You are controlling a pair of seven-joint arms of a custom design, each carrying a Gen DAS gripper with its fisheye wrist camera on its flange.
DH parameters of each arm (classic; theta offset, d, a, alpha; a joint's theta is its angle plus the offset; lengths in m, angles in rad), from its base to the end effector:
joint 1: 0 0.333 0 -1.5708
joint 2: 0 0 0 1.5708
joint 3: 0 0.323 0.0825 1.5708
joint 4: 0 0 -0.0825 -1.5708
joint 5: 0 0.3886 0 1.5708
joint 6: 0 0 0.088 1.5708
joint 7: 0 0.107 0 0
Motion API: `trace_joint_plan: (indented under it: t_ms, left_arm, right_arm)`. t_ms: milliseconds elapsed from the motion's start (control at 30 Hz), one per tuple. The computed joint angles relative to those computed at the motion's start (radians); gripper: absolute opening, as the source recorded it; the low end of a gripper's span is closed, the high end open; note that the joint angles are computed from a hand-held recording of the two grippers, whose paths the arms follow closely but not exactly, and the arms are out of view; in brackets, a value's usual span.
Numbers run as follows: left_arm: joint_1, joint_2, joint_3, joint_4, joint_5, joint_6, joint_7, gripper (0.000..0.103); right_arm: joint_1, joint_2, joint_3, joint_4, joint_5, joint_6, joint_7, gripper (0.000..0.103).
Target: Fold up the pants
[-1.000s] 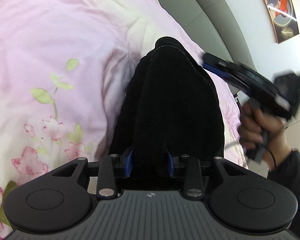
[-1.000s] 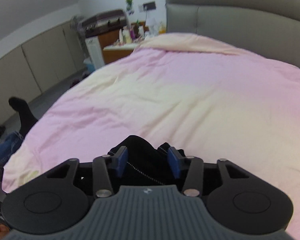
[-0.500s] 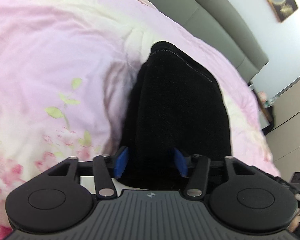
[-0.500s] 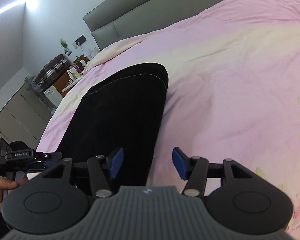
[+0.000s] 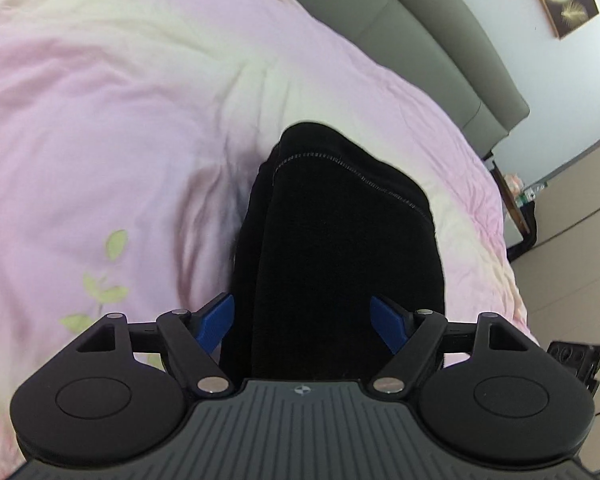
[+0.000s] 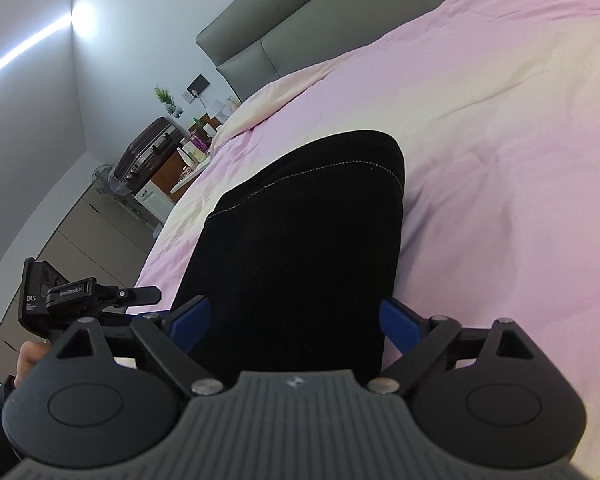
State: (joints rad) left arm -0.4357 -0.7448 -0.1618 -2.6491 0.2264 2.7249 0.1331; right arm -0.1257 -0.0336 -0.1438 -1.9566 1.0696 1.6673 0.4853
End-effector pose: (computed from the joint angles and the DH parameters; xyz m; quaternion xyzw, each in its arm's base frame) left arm 0.3013 -0.2265 0.5629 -0.8203 0.3982 -0.4077 0.0483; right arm 0.5437 -0.0619 0.5242 -0.7505 0.4192 0.1632 0.4842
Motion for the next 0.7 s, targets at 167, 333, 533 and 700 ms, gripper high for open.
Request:
trace_joint_plan:
  t_ms: [167,333,533,700]
  left_arm:
    - [-0.034,0.067,0.049,-0.037,-0.054,0.096,0.030,0.092]
    - [-0.070,0.109,0.110,-0.136,-0.095,0.352,-0.003,0.103]
    - [-0.198,0.165,0.270,-0.173,-0.053,0.514,0.001,0.103]
    - [-0.265,0.158,0.314,-0.122,-0.028,0.404,0.062,0.095]
  right_arm:
    - [0.023,0.073,0.028,0.048,-0.034,0.028,0.080,0.088]
    - [0.014,0.193,0.051,0.133,-0.018,-0.079,0.172,0.098]
    - [0.004,0.269,0.088,0.160,0.042,-0.116,0.242,0.098]
    - [0.011,0.250,0.098,0.151,0.015,-0.126,0.253,0.083]
